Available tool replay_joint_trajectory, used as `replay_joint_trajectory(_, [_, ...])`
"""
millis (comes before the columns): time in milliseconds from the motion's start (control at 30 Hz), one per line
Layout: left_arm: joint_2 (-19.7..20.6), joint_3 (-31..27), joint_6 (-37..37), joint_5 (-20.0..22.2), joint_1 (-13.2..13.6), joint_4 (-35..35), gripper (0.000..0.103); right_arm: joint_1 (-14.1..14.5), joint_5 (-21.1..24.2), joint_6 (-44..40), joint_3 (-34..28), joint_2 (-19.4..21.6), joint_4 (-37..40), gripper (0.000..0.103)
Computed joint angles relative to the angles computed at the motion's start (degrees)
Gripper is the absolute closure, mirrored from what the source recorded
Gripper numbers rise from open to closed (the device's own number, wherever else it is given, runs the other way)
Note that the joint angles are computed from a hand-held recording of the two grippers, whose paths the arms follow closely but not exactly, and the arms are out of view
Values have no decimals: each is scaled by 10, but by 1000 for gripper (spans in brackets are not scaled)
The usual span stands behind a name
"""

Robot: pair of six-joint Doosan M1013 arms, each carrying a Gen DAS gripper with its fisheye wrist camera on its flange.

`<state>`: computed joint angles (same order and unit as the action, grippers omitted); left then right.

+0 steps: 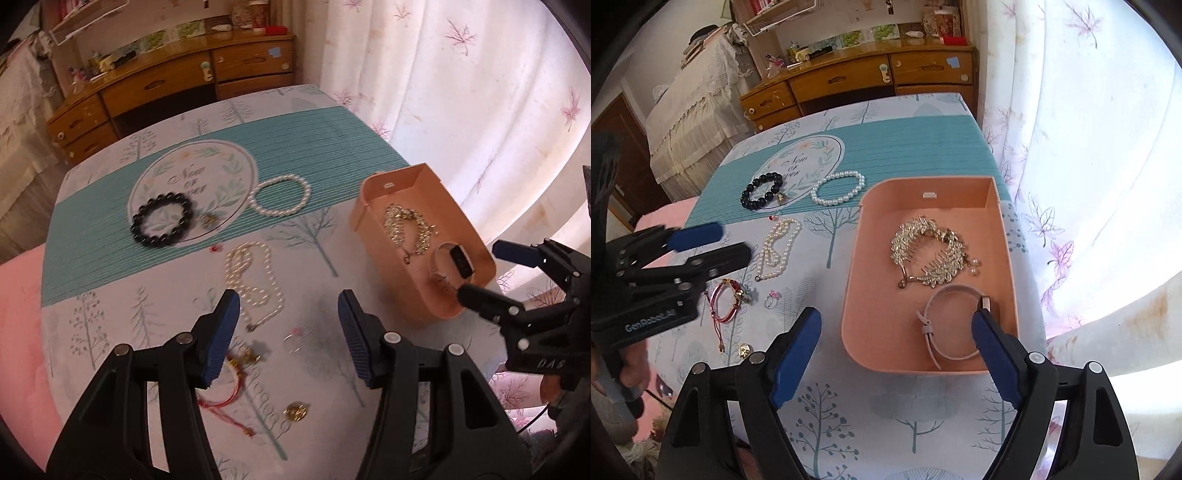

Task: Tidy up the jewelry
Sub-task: 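Grasp the gold coin pendant with the right tool while the left tool grasps the red bracelet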

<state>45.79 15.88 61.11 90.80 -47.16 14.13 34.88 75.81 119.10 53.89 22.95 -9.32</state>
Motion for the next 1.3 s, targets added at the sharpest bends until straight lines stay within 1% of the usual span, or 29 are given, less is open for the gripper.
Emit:
replay_joint_trajectory(33, [-30, 56, -17, -22, 2, 7, 50, 5, 0, -5, -5, 2, -10, 18])
replay_joint_trajectory(133, [-87, 157, -57, -48, 6, 38, 50, 16, -13, -20, -14, 1, -19, 18])
replay_joint_trajectory(300, [-150, 264, -128, -75, 15, 47, 50, 37, -37, -50, -30, 4, -26, 18])
replay_joint_trajectory(333, [-160, 281, -141, -78, 17, 46, 50, 41, -33, -59, -36, 6, -26, 18])
replay_joint_trajectory(400, [-174, 307, -160, -82, 18, 44, 50, 45, -26, -97, -50, 15, 2, 18])
replay_joint_trajectory(467, [-185, 327, -168, -86, 18, 37, 50, 54, -19, -119, -60, 23, -4, 18])
replay_joint_trajectory(533, [-187, 334, -167, -89, 15, 32, 50, 63, -14, -142, -68, 30, -8, 18])
replay_joint_trajectory(600, [-188, 339, -161, -88, 13, 29, 50, 66, -18, -161, -66, 33, 11, 18])
replay_joint_trajectory(667, [-186, 341, -156, -88, 11, 22, 50, 67, -35, -177, -56, 31, 32, 19])
replay_joint_trajectory(733, [-185, 347, -151, -92, 10, 9, 50, 70, -44, -199, -49, 32, 47, 23])
replay_joint_trajectory(767, [-185, 350, -148, -93, 10, 6, 50, 70, -47, -209, -46, 34, 53, 28])
replay_joint_trajectory(800, [-185, 353, -146, -93, 9, 5, 50, 70, -46, -223, -44, 37, 67, 33])
replay_joint_trajectory(900, [-186, 364, -149, -100, 10, -6, 50, 67, -31, -256, -44, 49, 100, 40])
replay_joint_trajectory(967, [-188, 372, -156, -104, 10, -13, 50, 65, -23, -278, -44, 57, 116, 44])
replay_joint_trajectory(1100, [-190, 382, -164, -110, 11, -21, 50, 68, -12, -319, -43, 68, 135, 46])
replay_joint_trajectory(1200, [-192, 387, -168, -116, 13, -25, 50, 71, -2, -339, -47, 76, 141, 53])
replay_joint_trajectory(1300, [-194, 391, -171, -121, 15, -26, 50, 77, 4, -351, -54, 84, 127, 58])
